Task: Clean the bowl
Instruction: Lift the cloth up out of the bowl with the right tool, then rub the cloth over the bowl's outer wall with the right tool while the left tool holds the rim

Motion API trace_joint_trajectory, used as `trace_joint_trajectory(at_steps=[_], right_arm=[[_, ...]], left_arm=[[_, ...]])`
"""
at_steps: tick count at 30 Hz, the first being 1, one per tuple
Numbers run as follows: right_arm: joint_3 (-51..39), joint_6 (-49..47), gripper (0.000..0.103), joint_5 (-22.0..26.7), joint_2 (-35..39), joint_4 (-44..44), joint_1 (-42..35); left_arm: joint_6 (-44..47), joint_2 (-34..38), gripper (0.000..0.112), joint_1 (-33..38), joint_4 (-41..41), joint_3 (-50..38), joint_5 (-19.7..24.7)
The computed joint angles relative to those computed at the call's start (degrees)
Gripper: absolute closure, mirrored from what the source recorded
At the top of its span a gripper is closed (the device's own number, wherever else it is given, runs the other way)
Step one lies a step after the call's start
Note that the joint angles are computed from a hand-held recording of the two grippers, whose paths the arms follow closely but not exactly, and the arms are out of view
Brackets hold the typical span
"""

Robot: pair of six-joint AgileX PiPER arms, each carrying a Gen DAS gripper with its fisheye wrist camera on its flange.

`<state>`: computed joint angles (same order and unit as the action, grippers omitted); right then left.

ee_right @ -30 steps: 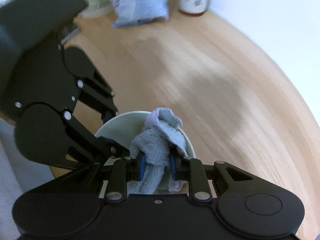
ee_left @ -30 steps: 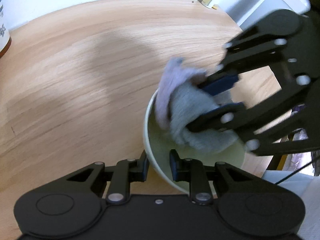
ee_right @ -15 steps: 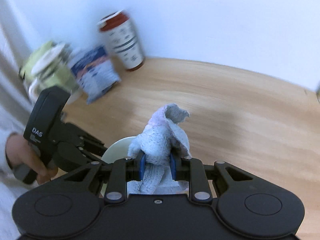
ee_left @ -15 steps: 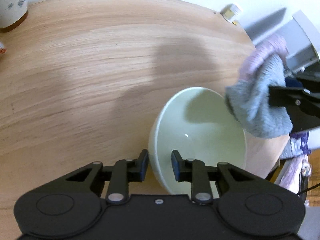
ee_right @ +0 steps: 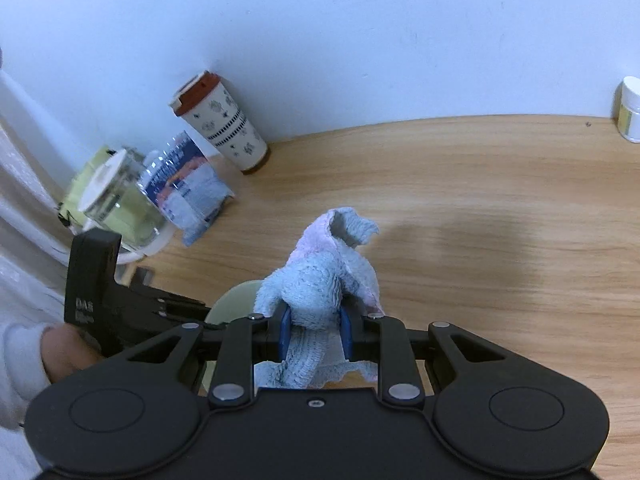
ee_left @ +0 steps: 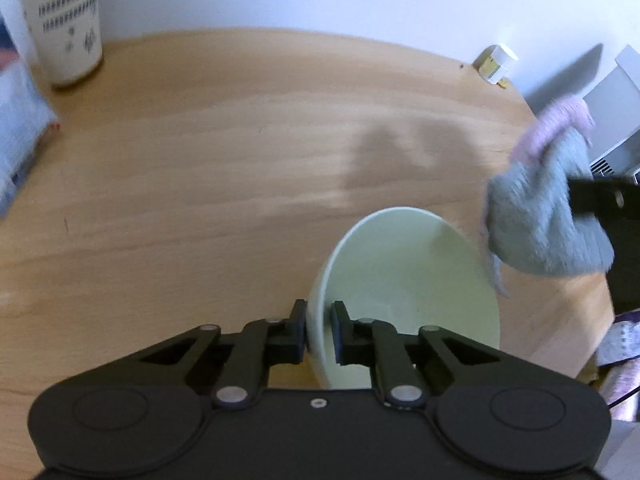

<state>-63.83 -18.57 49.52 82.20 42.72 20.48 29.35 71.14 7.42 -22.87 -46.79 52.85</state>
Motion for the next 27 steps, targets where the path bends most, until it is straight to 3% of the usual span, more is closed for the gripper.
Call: trace_joint_trajectory(at_steps=[3,8,11,15,18,27], right_arm=[[-2.3,-3.1,0.076,2.7,2.8,5.6,-3.0],[-10.4,-4.0,0.076,8.7,10.2,11.2,-5.0],[-15.6,-2.6,0.076,11.0,14.9,10.6,-3.0],[-23.4,1.1,0.076,17.9,22.2,8.2,0.9],[-24.7,2.1,0.076,19.8,24.1,7.1,2.6],[-18.0,1.5,0.076,18.3,22.5,7.9,1.2]], left_arm=[[-5.6,-6.0,0.102,-6.7,6.4,2.7,-4.2],[-14.8,-11.6,0.101,-16.0,14.4,5.6,-7.2],[-19.6,-14.1,0.101,-19.2,18.1,6.9,-7.6],[-25.8,-15.9,0.101,-21.8,22.2,8.2,-7.8],[-30.1,-16.8,0.101,-23.7,24.9,9.0,-8.1],[-42.3,-15.2,0.101,-31.2,33.3,9.7,-10.6]])
